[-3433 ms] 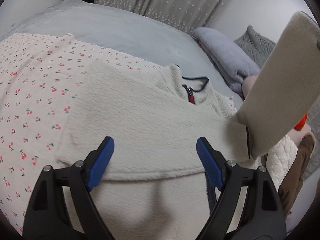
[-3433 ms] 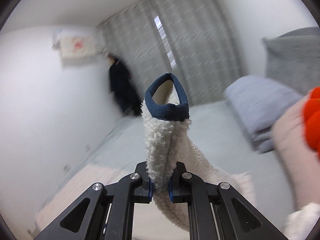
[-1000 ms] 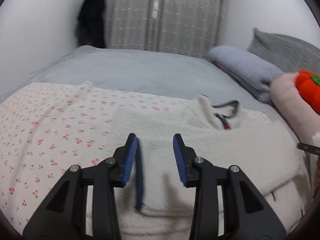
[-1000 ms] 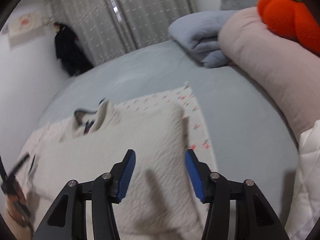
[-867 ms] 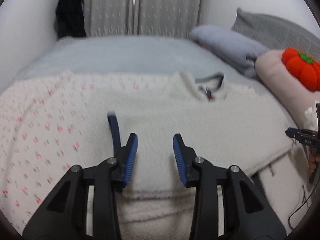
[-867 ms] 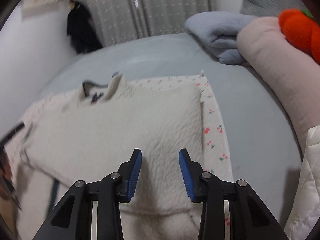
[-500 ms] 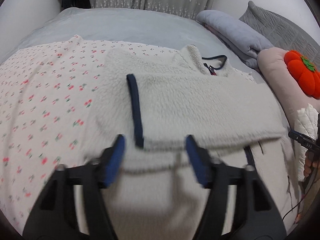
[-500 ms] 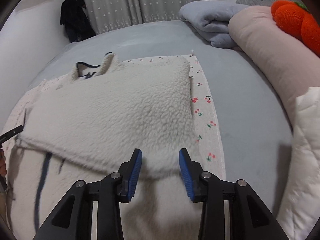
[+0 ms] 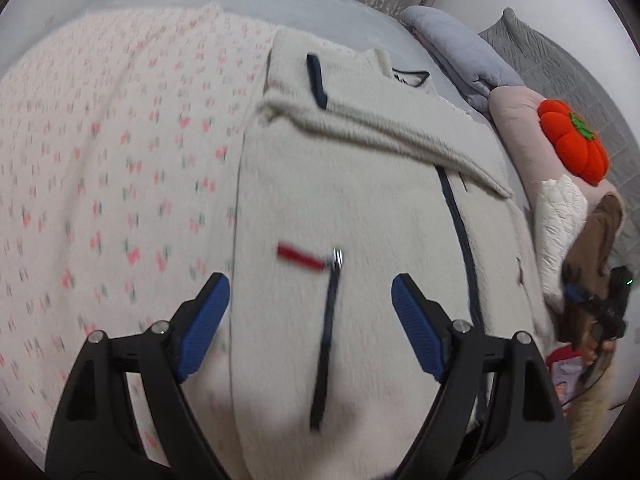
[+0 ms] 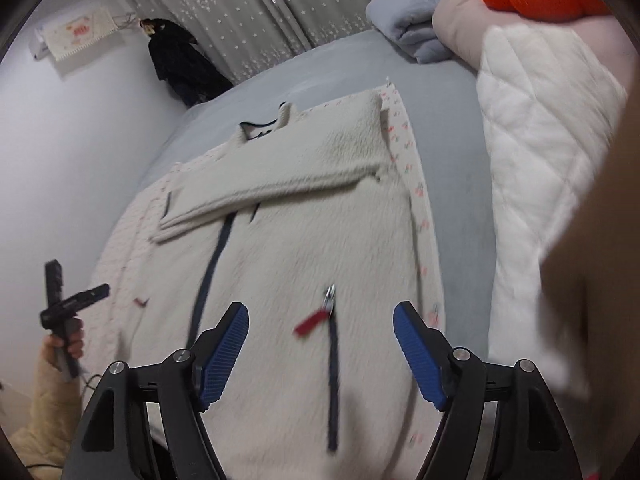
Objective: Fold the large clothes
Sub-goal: 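Grasp the jacket hem with the left tool while the right tool grasps the hem, then lift the hem with both tools and fold it toward the collar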
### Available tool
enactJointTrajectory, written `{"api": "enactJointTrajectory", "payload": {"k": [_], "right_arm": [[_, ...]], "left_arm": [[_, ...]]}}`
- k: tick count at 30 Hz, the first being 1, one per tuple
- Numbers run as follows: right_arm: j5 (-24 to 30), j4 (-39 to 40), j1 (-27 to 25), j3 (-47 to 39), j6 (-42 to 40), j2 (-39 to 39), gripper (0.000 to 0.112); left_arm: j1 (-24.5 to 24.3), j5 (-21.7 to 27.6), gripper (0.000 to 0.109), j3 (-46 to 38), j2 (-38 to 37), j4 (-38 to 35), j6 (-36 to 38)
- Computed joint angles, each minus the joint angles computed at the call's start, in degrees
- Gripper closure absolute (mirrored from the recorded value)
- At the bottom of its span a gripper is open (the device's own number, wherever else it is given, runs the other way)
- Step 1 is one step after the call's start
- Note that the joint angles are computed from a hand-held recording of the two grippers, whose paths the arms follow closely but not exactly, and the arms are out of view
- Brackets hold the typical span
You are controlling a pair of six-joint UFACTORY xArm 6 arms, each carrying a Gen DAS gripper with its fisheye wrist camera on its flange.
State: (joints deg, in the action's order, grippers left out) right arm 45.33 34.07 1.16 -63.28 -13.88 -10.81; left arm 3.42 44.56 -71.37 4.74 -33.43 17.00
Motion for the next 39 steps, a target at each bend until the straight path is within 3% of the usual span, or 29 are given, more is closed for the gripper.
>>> {"api": "enactJointTrajectory", "payload": {"k": [5,14,22,28,33,34,35,36,39], "right_arm": [[0.1,1.6,0.8,12.4,0.4,-10.7,0.035],[1.2,9.1,-2.5,23.8,-0.1,-20.0,0.035],[2.9,19.7,-4.8,28.8,-3.7,-20.6,0.038],[0.3,25.6,-4.5,29.4,-6.2,-18.0,0.046],[-2.0,27.8,-2.9,28.4,-6.8,-15.7,0.063],[-2.8,26.6,-2.1,28.0,-6.1,-15.2,0.073],[-4.4,25.1,-0.9,27.8,-4.8,-14.8,0.08],[-5.4,23.5,-0.4,27.0,-3.9,-13.9,0.088],[-8.3,20.2,1.6,27.2,-1.0,-14.9,0.093]], "left_arm": [[2.6,2.9,0.025,9.2,-6.9,-6.1,1.9],[6.7,8.6,0.025,18.6,-13.0,-15.0,5.3],[7.3,10.1,0.026,24.7,-15.0,-22.9,10.6],[7.4,10.8,0.031,25.7,-15.3,-26.1,12.0],[6.6,10.0,0.047,27.5,-15.9,-28.8,14.6],[6.5,9.4,0.054,27.8,-15.9,-28.9,14.7],[6.4,8.4,0.072,28.2,-16.1,-28.9,14.2],[6.2,7.4,0.083,28.6,-16.3,-28.3,13.2],[6.4,5.9,0.091,29.8,-17.9,-29.6,13.2]]}}
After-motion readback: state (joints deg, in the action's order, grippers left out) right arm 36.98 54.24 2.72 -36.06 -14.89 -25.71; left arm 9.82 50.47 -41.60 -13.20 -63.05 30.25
